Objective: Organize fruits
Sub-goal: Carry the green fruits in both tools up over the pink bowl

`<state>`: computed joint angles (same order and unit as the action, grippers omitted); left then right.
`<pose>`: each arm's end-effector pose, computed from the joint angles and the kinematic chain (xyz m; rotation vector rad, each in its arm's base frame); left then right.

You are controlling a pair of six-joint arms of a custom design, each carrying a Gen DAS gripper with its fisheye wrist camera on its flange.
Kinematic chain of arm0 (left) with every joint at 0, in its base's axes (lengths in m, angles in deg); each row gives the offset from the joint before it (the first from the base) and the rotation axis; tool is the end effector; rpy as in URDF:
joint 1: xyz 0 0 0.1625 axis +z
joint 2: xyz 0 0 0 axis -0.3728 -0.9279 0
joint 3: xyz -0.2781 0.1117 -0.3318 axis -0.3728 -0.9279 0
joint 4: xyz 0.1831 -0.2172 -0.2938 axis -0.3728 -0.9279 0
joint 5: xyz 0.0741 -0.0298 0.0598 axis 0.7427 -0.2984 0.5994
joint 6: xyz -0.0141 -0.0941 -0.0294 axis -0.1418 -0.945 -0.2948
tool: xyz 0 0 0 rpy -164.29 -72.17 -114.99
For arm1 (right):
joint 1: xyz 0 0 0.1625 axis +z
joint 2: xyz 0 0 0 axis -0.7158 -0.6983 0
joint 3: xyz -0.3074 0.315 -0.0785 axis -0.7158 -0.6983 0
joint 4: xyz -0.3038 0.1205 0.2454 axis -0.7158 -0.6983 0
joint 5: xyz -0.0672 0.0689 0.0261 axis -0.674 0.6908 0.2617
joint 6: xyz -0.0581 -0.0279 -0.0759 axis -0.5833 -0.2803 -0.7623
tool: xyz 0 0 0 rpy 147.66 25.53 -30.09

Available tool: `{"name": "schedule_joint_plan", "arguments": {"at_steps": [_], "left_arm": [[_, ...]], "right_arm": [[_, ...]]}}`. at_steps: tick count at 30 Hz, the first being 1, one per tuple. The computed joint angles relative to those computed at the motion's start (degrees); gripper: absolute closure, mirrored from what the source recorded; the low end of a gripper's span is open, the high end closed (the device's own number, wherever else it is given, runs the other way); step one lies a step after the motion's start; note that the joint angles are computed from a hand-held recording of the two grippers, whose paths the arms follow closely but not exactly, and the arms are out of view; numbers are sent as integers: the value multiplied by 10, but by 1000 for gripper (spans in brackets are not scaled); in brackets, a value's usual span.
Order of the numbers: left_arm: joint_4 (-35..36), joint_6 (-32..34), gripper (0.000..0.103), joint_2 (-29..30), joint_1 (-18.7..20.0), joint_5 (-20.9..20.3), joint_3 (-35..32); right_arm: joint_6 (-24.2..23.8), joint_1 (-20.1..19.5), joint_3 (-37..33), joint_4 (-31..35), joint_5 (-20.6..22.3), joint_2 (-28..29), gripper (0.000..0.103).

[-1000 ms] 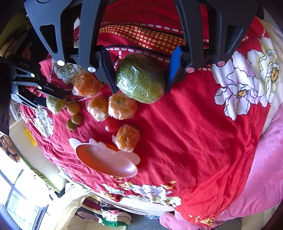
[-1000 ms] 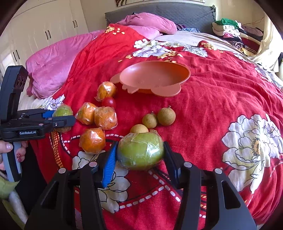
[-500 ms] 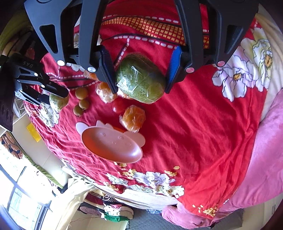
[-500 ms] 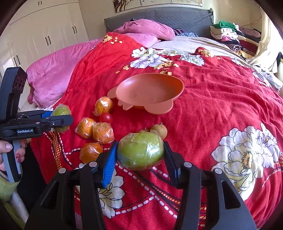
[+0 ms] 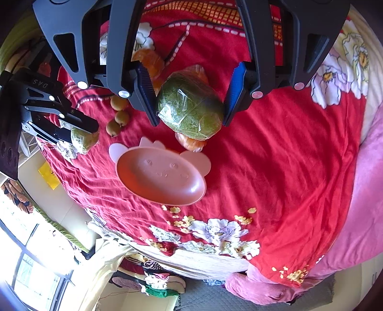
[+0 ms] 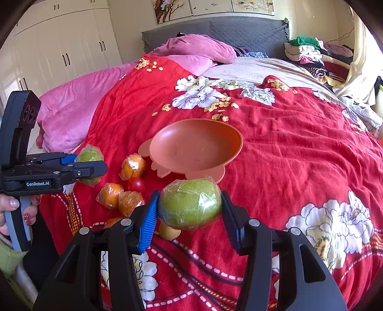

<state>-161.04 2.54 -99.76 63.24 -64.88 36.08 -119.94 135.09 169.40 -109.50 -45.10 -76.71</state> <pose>-0.2667 -0.5090 0.1051 0.3000 2.4604 -0.8188 0.1149 -0.5469 0.2323 1.0474 -2.5195 0.6419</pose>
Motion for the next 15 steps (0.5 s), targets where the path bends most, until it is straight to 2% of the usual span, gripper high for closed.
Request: {"name": "schedule_joint_plan", "arguments": {"at_steps": [15], "left_arm": [[-4, 64, 58, 34, 28, -15, -70]], "right_arm": [[-2, 8, -53, 11, 1, 35, 54]]}}
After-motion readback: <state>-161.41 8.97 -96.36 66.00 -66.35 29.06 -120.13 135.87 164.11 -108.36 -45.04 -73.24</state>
